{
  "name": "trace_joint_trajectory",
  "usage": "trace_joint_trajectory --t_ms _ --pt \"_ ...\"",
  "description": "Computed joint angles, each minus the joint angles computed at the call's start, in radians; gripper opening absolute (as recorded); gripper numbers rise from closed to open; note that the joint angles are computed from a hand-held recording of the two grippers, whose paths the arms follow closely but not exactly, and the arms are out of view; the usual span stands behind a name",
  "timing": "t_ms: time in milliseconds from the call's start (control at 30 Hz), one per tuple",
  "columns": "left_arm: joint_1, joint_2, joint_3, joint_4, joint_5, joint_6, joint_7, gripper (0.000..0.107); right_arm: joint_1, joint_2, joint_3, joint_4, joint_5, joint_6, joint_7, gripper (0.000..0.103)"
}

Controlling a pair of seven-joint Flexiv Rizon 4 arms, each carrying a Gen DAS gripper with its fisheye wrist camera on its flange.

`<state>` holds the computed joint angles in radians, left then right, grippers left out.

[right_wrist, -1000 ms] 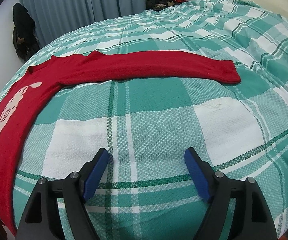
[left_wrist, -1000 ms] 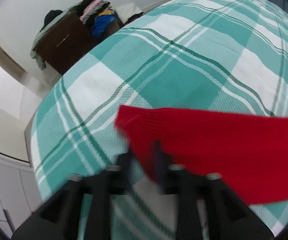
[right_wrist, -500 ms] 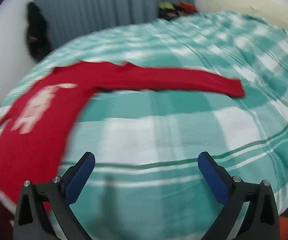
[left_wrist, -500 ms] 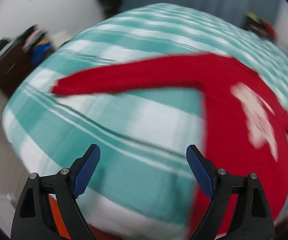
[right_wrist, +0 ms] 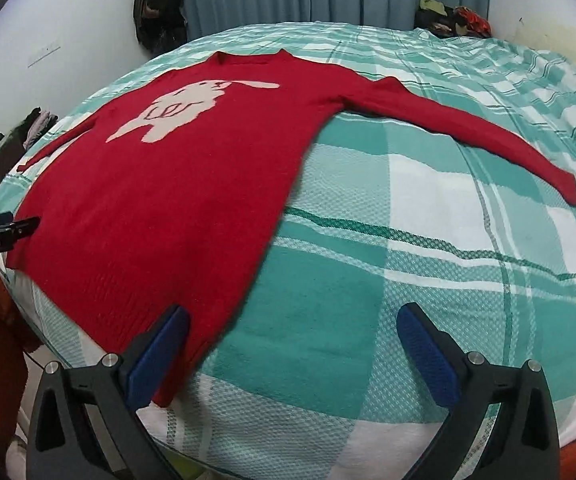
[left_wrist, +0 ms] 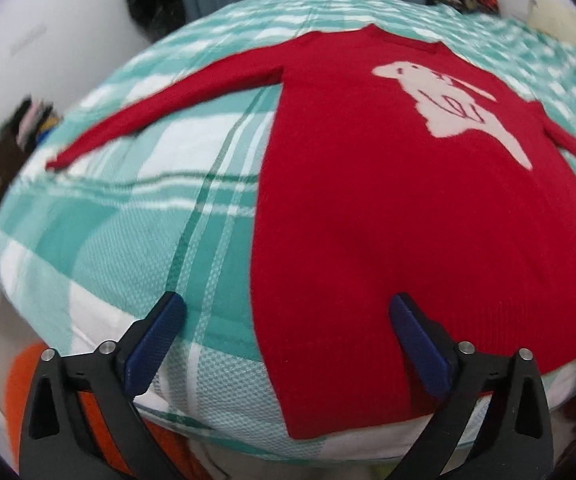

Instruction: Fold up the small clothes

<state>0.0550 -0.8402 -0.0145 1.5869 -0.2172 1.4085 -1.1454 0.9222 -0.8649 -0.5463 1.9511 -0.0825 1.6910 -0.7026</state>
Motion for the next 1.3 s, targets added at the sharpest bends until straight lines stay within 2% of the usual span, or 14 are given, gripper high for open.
trace_joint_trajectory --t_ms 67,167,767,1067,1200,1267,1300 --pt "0.015 -0.005 -0.020 -0.002 -0.012 -0.012 0.005 0.103 0.023 -0.024 -0.026 0.005 0.013 0.026 0.004 0.103" --pt "0.003 -0.010 -0.009 0.004 -0.005 0.011 -0.001 0.103 0.050 -0.047 -0.047 0.004 0.039 0.042 -0.002 0.103" --pt "0.008 -0.008 -0.016 0.012 -0.006 0.015 0.001 0.102 0.070 -0.070 -0.043 0.008 0.133 0.099 -0.084 0.103" --pt "0.012 -0.007 -0.021 0.016 -0.008 0.017 0.011 0.102 0.090 -0.068 -0.059 0.007 0.141 0.066 -0.092 0.103" --pt "0.015 -0.007 -0.024 0.019 -0.008 0.024 0.016 0.103 0.080 -0.014 -0.045 0.020 0.104 -0.001 -0.076 0.103" --pt "0.011 -0.008 -0.019 0.018 -0.009 0.025 0.014 0.102 0.112 0.004 -0.080 0.042 0.092 -0.029 -0.038 0.103" --pt "0.008 -0.009 -0.016 0.017 -0.008 0.026 0.012 0.102 0.153 0.002 -0.124 0.059 0.088 -0.048 -0.013 0.103"
